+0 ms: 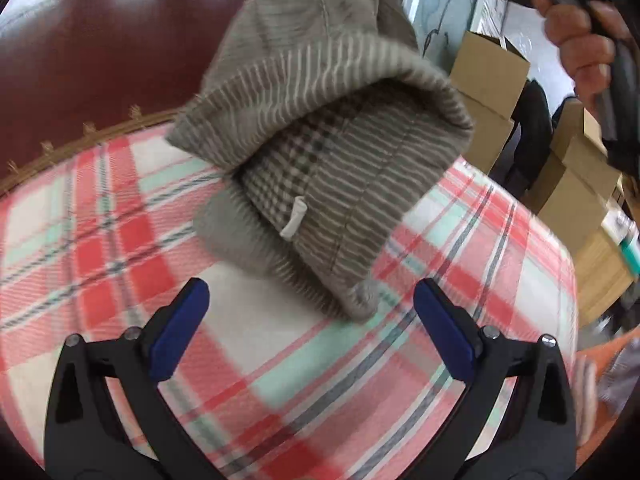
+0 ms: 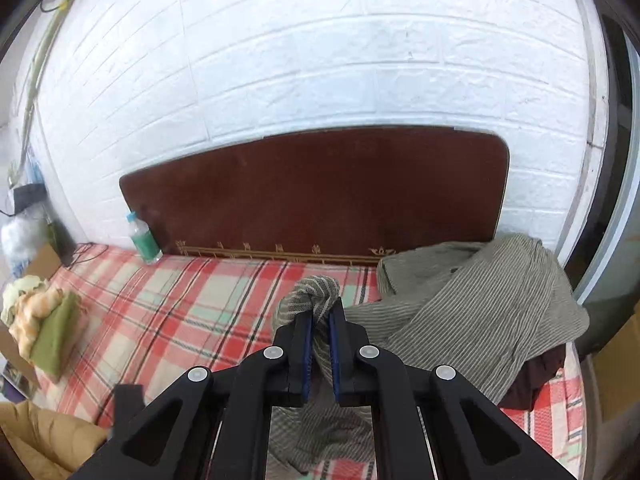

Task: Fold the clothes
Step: 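Lift the shirt with the right tool while the left tool grasps its hem, then raise the shirt high with both tools to shake it out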

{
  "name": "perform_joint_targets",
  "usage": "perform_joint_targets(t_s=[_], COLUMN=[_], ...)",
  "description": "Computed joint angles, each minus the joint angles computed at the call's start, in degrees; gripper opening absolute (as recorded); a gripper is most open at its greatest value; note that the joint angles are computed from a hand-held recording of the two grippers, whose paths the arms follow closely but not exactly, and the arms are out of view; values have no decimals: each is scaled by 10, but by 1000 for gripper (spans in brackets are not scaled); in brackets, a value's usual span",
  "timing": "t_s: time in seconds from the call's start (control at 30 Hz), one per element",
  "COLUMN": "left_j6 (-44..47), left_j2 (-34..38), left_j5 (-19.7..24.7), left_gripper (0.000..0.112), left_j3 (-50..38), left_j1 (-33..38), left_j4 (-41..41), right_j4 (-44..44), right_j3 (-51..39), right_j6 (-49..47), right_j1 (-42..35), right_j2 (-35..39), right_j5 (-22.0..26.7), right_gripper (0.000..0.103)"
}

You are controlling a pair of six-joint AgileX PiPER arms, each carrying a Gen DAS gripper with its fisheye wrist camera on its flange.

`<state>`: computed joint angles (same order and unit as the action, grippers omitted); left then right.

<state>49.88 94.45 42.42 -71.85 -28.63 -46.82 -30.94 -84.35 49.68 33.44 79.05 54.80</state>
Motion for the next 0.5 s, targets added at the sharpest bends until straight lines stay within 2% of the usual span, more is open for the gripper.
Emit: perform_joint_targets(t_s=[0.13,0.2,0.27,0.3,0.37,0.5], left_j6=[-75,-116,-158,-169,-180,-209], left_j2=[36,60,89,99,114,119], left_j5=[-12,-15,-5,2,25,11], left_gripper=[100,74,28,18,15,13], left_j3=[-28,-52,-92,-108,-141,-181], left_j1=[-24,-31,-34,-33,-15,22], left_j4=[29,57,96,107,104,126], right_j4=[-2,1,12,14,9,13], right_j3=[6,12,25,33,47,81], right_j6=[6,2,-1,-3,-6,-37], right_j1=[-2,-5,-13,-17,-17,-14], right_j2=[-8,-12,-20,-24,-29,-27], right_j5=[-24,-26,-32,-33,-22,-3], right_gripper=[6,6,6,6,6,10])
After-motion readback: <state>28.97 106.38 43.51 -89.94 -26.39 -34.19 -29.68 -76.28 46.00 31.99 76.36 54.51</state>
